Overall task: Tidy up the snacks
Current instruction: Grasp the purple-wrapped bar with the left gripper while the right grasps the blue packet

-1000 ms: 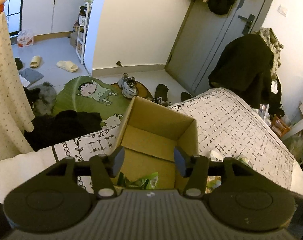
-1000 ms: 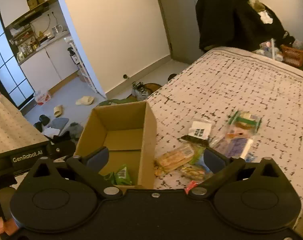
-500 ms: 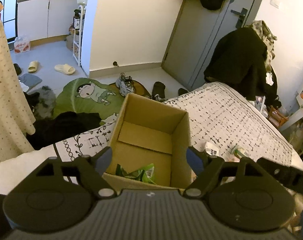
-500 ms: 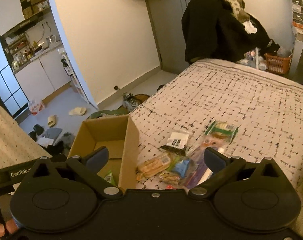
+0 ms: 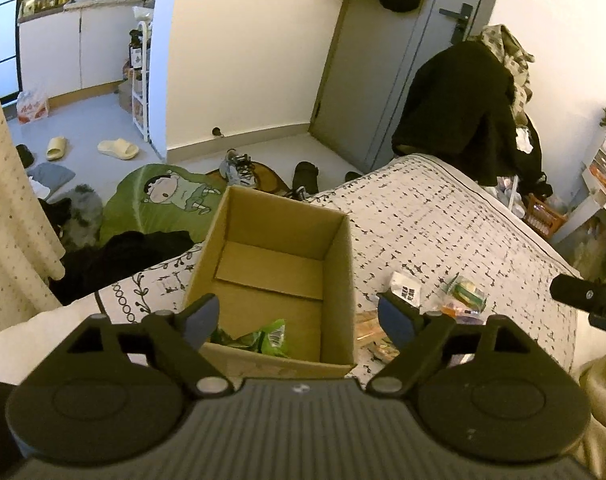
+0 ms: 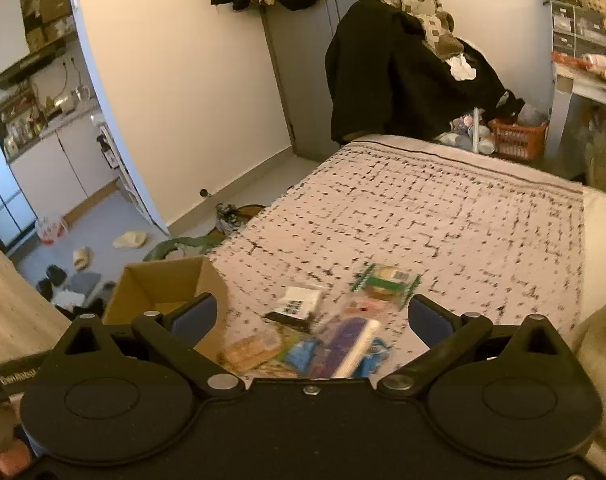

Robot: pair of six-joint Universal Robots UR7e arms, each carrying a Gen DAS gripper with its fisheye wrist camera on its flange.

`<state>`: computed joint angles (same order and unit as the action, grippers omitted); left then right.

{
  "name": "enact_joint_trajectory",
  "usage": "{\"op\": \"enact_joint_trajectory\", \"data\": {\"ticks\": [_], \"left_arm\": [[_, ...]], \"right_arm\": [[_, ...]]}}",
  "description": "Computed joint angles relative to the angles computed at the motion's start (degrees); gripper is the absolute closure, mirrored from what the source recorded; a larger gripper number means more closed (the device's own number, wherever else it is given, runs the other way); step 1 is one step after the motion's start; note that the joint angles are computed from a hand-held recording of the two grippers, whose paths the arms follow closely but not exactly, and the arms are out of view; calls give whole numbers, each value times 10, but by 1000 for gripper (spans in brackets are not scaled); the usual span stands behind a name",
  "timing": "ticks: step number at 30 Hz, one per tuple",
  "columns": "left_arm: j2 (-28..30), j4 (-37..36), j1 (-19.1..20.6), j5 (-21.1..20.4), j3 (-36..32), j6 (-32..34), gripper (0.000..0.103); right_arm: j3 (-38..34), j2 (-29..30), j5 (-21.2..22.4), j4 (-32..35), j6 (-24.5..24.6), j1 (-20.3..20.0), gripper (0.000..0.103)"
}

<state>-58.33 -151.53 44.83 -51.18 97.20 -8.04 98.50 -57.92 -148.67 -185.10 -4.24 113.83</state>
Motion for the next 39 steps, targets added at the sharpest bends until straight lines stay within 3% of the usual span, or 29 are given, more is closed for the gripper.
{"op": "enact_joint_trajectory", "data": {"ticks": [7, 13, 19, 22, 28, 33, 39], "left_arm": [[8, 5, -6, -4, 5, -7, 18], [14, 7, -11, -14, 9, -9, 18], [24, -11, -18, -27, 18, 1, 18], [30, -26, -21, -30, 24, -2, 18], [43, -66, -21, -65, 38, 0, 18], [62, -93, -22, -84, 41, 9, 18], [87, -92, -17, -100, 33, -13, 22]], "right_arm": [[16, -20, -21, 14, 11, -14, 0], [23, -29, -17, 4, -26, -19, 0], [43, -57, 26, 31, 23, -34, 0], [45, -58, 22, 39, 41, -40, 0], [51, -70, 52, 46, 64, -56, 7], [38, -75, 85, 98, 111, -74, 10], [23, -68, 94, 148, 117, -87, 18]]}}
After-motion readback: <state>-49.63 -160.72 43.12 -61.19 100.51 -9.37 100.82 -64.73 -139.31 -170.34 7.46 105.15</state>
